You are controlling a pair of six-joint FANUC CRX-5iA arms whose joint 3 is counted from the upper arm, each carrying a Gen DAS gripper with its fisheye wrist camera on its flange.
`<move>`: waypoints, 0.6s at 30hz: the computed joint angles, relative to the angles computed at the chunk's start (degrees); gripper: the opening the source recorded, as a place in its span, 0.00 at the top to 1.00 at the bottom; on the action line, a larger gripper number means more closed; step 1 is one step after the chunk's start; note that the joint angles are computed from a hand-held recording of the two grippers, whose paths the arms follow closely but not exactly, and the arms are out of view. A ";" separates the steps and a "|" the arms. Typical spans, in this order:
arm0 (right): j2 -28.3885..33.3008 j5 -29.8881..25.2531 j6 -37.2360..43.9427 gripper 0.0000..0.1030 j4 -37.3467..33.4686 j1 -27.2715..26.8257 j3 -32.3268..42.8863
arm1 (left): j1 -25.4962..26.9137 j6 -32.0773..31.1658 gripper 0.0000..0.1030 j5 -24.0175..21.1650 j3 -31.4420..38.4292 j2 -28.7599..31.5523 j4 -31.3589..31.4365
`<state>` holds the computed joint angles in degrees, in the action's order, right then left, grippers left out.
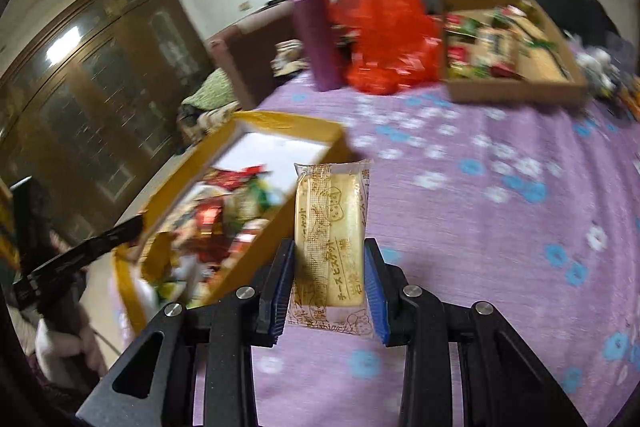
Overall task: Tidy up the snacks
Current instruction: 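Carry both held snacks over the white tray and release them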
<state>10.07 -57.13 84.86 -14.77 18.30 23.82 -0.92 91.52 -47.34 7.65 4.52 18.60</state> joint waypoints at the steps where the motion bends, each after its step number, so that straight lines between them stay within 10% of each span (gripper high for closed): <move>1: 0.58 -0.67 0.39 0.67 -0.37 0.74 1.11 | 0.29 0.16 0.75 0.02 -0.28 -0.11 0.21; 18: 7.75 -4.40 1.92 0.67 2.85 11.89 7.61 | 4.83 -4.59 0.74 4.76 -8.27 -3.39 9.15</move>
